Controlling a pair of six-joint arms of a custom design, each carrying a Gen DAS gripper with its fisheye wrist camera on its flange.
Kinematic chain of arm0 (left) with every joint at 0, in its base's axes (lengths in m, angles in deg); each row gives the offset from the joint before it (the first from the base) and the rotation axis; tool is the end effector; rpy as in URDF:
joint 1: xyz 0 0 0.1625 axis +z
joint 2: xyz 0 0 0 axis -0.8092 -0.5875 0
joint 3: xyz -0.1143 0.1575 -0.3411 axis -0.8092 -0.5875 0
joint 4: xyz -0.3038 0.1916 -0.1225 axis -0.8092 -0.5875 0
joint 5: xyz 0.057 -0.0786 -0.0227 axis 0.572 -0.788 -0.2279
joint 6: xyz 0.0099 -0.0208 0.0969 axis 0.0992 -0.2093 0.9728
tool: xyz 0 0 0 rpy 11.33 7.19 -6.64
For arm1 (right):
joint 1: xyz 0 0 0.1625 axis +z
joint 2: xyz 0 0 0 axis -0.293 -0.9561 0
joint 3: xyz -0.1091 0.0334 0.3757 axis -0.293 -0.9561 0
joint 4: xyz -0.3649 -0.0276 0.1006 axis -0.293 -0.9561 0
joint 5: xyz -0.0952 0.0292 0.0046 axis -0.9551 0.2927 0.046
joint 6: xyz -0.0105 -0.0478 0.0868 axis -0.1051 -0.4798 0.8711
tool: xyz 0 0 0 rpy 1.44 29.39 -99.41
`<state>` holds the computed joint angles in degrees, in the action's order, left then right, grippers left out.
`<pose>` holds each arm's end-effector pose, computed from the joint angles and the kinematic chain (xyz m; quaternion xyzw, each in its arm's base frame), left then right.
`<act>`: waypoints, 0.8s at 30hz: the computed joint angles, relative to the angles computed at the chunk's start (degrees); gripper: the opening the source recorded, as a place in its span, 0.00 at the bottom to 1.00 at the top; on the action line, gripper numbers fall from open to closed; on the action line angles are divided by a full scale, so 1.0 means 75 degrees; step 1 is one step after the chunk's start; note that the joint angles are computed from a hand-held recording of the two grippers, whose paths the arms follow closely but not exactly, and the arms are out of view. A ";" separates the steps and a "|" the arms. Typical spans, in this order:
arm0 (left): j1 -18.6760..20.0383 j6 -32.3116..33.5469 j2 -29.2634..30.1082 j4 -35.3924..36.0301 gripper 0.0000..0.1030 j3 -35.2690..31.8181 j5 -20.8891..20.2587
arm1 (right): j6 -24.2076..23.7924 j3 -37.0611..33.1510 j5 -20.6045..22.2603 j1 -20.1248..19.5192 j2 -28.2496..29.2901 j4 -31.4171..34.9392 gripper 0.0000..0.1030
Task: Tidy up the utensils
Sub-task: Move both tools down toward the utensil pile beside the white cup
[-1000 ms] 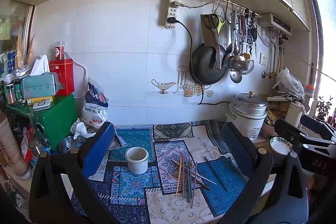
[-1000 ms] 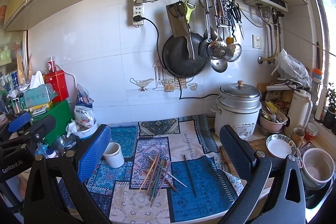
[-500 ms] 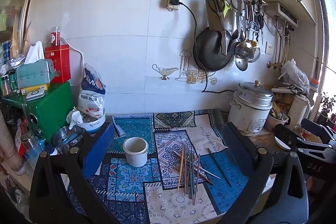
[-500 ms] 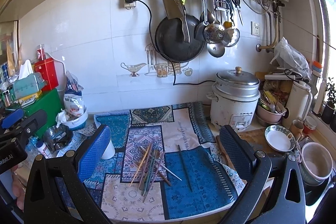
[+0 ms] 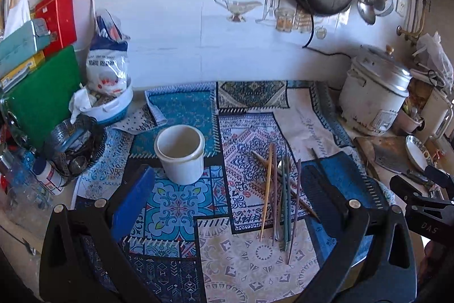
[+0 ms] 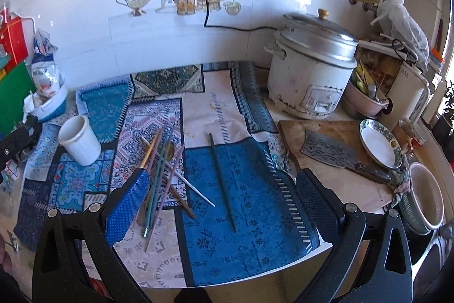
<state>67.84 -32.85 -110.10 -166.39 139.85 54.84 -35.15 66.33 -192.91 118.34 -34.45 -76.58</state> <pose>-0.4738 -0.3401 0.0939 0.1269 0.8470 -0.3940 0.3335 0.1329 -0.3262 0.4656 0.1453 -0.8543 0.3252 0.3786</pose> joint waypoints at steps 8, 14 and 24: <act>0.1180 0.2099 0.0949 -0.1440 0.87 -0.0487 -0.1088 | 0.0547 -0.0727 0.0762 -0.0985 0.0866 0.1183 0.85; 0.1982 0.3316 0.1591 -0.2159 0.66 -0.1127 -0.2230 | 0.1210 -0.1368 0.1621 -0.1585 0.1460 0.2558 0.71; 0.2963 0.3848 0.2577 -0.1708 0.45 -0.2832 -0.3408 | 0.1322 -0.2149 0.2532 -0.2098 0.2150 0.4140 0.48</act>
